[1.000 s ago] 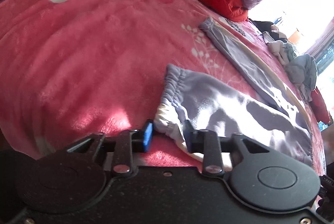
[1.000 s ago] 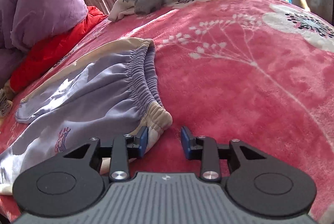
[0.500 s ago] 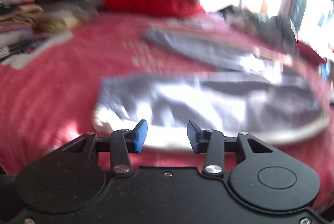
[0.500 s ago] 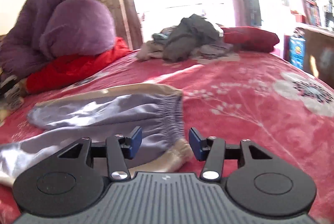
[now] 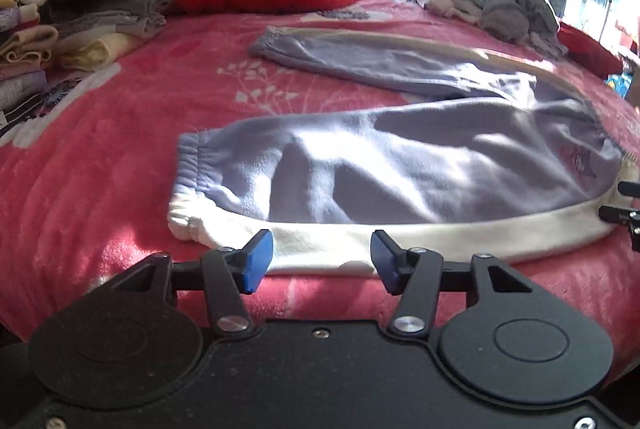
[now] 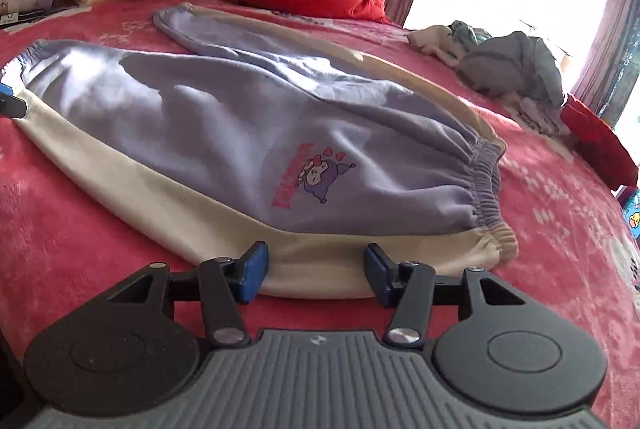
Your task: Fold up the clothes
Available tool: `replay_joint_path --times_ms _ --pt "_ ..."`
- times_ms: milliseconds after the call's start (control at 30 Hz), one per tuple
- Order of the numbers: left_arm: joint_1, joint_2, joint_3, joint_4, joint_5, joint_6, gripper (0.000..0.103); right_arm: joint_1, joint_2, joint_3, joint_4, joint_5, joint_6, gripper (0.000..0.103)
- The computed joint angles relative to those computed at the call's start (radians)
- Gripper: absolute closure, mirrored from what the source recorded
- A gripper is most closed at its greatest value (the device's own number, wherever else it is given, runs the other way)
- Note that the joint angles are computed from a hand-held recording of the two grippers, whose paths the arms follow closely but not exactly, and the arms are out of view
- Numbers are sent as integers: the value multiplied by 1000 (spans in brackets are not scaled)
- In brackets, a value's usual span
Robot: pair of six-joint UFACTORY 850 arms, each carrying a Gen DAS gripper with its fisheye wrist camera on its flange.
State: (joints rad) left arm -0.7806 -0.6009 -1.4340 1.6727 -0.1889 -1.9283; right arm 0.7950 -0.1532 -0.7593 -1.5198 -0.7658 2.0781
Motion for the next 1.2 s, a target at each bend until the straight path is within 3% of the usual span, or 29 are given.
replay_joint_path --times_ms 67,167,233,300,400,567,667,767,933,1067,1200 --pt "12 25 12 111 2 -90 49 8 23 19 -45 -25 61 50" --pt "26 57 16 154 -26 2 49 19 48 43 -63 -84 110 50" --pt "35 81 26 172 -23 125 49 22 59 59 -61 -127 121 51" --pt "31 104 55 256 -68 238 48 25 65 70 -50 -160 108 51" --pt "19 118 91 257 -129 501 47 33 61 76 -38 -199 64 51" --pt "21 126 125 195 -133 682 47 49 56 77 -17 -210 -32 49" --pt "4 117 141 207 -203 806 47 60 46 67 11 -202 -117 49" --pt "-5 115 153 220 -218 891 47 74 43 70 25 -204 -177 49" --pt "-3 96 159 248 -234 901 47 83 36 81 73 -227 -267 49" --pt "-4 72 169 356 -253 793 48 80 21 91 68 -238 -285 47" --pt "-10 46 189 501 -324 679 53 72 4 100 34 -261 -277 40"
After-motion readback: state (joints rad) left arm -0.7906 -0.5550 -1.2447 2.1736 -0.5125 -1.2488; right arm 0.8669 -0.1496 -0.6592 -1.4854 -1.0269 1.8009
